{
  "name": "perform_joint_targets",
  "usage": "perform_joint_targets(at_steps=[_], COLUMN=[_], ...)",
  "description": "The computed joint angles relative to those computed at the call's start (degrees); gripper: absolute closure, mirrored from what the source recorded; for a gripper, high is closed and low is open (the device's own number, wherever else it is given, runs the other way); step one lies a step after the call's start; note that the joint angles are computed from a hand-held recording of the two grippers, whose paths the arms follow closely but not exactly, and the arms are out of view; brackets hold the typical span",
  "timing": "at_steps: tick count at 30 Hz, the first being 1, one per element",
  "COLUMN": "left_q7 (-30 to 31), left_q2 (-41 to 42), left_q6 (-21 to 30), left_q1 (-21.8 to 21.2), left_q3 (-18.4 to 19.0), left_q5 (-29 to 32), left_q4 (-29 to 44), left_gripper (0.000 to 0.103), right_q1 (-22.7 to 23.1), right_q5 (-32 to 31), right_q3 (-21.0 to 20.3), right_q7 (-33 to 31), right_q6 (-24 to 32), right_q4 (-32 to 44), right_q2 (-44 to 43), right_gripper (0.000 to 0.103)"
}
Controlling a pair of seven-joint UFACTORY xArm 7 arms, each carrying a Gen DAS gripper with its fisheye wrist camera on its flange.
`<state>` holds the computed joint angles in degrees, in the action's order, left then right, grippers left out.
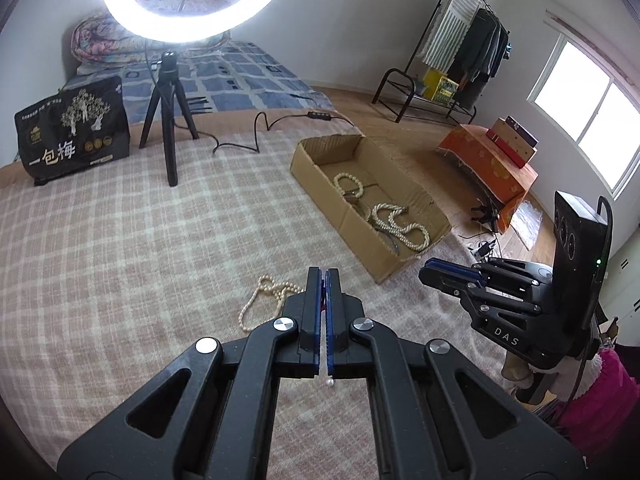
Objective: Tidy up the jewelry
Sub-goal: 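Carry the red string in the left tool while the right tool carries the pearl to the box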
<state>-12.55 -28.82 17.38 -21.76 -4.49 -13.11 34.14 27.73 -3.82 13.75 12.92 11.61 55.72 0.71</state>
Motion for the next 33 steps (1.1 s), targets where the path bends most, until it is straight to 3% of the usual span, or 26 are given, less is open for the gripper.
perform_joint_targets(at_steps=[11,22,33], left_q7=[3.6,6.4,3.3], left_q2=[9.6,22.1,34.0], left_q6=[-1.8,-3.5,-2.1], left_q1=[0.2,2.0,2.8], left_q3=[0.5,-1.8,-4.8], left_q5=[-0.5,-0.8,5.0], left_q4=[9.1,22.7,36.4], left_gripper=[0.103,0.103,0.103], right_q1=[-2.5,-4.0,-5.2], right_q5=[-1.9,-2.2,1.8], right_q3=[-1.4,-2.4,-2.9], right_q7=[3.1,3.9,2.3], right_q6=[0.0,0.8,0.6], right_q4=[-0.2,1.7,2.4], right_q2=[-1.0,1.0,2.7], right_gripper=[0.097,0.097,0.097])
